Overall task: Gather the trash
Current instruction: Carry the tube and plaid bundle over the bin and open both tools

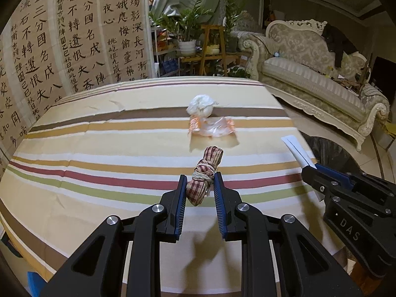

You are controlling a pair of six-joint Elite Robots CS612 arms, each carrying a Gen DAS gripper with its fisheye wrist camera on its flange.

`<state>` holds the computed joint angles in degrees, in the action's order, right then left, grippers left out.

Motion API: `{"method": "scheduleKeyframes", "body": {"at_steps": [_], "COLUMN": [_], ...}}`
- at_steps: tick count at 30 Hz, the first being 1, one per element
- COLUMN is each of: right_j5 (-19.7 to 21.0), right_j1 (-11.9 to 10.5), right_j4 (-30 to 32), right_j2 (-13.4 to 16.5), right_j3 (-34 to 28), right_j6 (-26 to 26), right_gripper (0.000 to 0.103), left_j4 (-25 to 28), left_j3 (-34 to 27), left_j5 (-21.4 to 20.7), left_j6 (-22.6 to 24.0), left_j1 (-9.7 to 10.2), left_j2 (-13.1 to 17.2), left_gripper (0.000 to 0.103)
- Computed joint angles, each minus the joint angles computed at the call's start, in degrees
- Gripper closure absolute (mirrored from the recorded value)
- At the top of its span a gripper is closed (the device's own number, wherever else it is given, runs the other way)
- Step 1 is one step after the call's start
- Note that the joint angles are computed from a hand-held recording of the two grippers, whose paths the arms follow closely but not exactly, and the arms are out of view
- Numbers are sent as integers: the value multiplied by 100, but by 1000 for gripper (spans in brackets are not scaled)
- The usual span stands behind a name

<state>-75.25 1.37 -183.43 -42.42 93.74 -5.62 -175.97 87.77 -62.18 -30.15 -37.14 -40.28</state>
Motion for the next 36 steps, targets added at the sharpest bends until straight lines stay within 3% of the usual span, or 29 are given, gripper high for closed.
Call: {"method": "scheduleKeyframes", "body": {"at_steps": [14, 36], "right_j5": [-298, -860], "right_j1": [-267, -748], "right_j4": [-458, -534], "right_j2": [-66, 161], "right_j3": [234, 120], "right_j6": [338, 911], "right_gripper": [88, 88], "left_j4": [-60, 565], "left_j3": [-394, -1557], "left_j5": [-100, -349], "left_j6": [369, 958], "left_j1": [-167, -428], "left_j2": [173, 809], "left_gripper": [80, 80]}}
